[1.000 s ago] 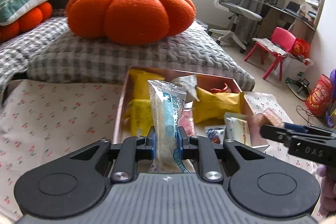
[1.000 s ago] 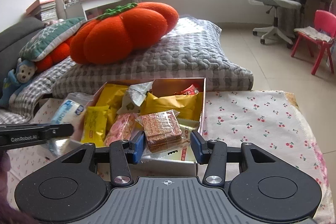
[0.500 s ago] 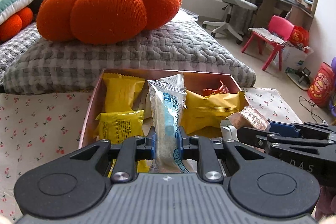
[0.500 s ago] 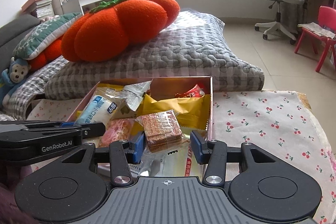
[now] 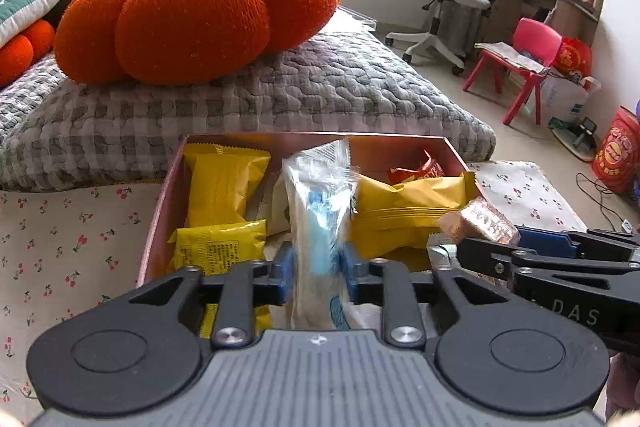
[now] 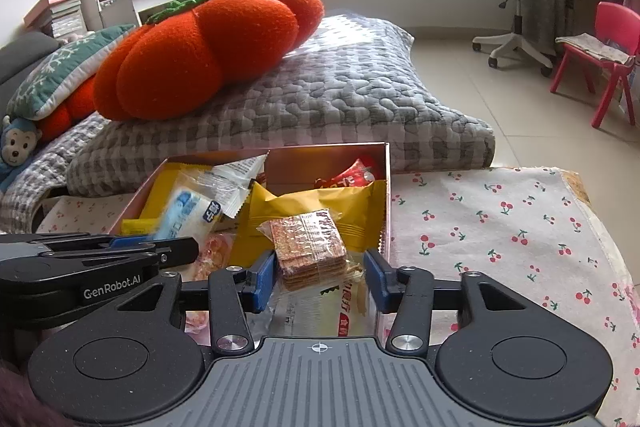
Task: Organize snacks
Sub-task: 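Open both tools to drop the packets into the box, then move both tools back toward the remaining snacks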
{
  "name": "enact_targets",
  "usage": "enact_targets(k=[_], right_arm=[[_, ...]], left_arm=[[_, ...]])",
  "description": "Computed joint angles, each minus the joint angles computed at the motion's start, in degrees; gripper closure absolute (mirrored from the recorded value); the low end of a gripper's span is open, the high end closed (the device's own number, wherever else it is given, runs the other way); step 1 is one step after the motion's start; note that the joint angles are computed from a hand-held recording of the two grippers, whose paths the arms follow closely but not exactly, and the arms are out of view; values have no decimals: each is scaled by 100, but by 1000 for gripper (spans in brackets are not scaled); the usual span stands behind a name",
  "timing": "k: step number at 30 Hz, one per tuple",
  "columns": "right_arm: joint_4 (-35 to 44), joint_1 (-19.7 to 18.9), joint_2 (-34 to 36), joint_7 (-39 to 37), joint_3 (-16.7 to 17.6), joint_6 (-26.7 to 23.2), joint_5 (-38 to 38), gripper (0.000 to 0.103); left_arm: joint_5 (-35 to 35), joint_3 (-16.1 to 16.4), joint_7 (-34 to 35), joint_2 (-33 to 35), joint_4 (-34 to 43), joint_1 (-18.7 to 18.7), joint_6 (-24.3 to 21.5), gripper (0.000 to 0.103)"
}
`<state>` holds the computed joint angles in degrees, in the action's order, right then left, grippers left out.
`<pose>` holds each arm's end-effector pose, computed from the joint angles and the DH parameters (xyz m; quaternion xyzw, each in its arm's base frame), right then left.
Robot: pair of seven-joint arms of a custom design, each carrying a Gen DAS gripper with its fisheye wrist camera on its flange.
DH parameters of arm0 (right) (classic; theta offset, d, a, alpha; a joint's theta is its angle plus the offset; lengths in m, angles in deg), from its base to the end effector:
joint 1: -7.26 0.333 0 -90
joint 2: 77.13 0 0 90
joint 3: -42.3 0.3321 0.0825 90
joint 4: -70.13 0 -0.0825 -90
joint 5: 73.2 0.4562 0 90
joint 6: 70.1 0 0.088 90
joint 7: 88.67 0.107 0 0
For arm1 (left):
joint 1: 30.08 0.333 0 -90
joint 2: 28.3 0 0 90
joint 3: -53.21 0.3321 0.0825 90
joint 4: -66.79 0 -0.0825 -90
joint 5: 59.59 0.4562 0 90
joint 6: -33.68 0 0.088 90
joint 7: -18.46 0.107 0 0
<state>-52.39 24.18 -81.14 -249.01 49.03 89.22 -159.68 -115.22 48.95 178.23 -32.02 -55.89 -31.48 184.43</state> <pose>0.5461 0.2887 0.4639 -0.5408 0.6626 -0.3281 0.4010 0.6248 -0.0422 0.4671 -0.4339 0.8029 -0.3748 0.1632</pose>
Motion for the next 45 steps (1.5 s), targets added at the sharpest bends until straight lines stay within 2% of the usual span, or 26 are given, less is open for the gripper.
enact_targets(k=[4,6,10,19,31,45], right_arm=[[-39,-22,-61,-4,-14,118,96,50],[-57,-28,-104,3,4,95,120,39],[-112,-44,-207,50,42,69,94,34],[-365,-107,-538,-57,160,36,337,16],[-813,-226,-1099,-486,443,53,805,9],[-1476,-419,-1778,-750,904,194,1201,6]], left_arm=[[-177,28,176,-56,-19,2,-37,57],[-268,44,283,-101,-51,-2,-39,50],[-328,78,427,-186,-112,-10,-71,33],[-263,210,398,-397,-239,11,-277,11],[264,389,196,-839,-607,2,-275,1],[729,794,241,-1499,-1215,0,-398,1]])
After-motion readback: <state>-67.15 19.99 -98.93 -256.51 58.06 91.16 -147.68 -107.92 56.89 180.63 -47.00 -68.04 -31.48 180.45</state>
